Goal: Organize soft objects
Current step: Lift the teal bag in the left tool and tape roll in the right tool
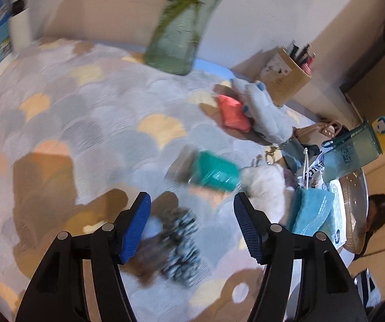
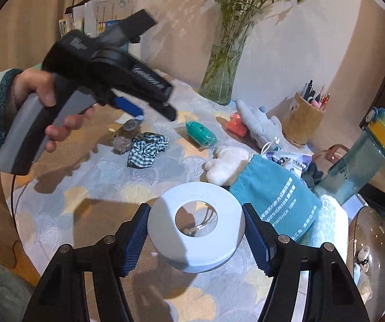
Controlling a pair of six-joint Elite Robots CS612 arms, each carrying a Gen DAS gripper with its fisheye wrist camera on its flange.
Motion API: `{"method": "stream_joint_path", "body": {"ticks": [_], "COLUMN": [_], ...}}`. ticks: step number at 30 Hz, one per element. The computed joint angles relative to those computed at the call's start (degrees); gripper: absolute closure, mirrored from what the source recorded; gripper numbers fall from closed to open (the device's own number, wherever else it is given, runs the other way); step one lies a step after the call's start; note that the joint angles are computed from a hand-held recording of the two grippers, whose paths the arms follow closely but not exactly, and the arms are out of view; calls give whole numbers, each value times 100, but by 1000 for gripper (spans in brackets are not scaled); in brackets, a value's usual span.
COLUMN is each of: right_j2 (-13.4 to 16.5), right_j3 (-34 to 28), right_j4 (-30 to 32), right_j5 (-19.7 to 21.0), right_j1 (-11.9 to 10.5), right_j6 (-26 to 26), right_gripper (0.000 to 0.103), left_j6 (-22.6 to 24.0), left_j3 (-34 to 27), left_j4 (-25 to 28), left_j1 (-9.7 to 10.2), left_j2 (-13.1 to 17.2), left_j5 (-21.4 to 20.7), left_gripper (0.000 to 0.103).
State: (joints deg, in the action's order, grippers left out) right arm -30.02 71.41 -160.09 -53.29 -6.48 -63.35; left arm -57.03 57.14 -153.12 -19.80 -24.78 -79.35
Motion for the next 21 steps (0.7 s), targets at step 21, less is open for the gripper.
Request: {"method": "stream_joint_path", "body": {"ticks": [21], "right_j2": [51], "right_j3": [-89], "right_j4": [-64], "right_j5": [-325], "right_j1": [-108], "right_j6": [872], "right_gripper": [36], "left_j6": [930], "left_j3": [-1886], "left_j4": [2286], "left_j1": [-150], "left_j2": [878], "left_j5": [953], "left_gripper": [52]}}
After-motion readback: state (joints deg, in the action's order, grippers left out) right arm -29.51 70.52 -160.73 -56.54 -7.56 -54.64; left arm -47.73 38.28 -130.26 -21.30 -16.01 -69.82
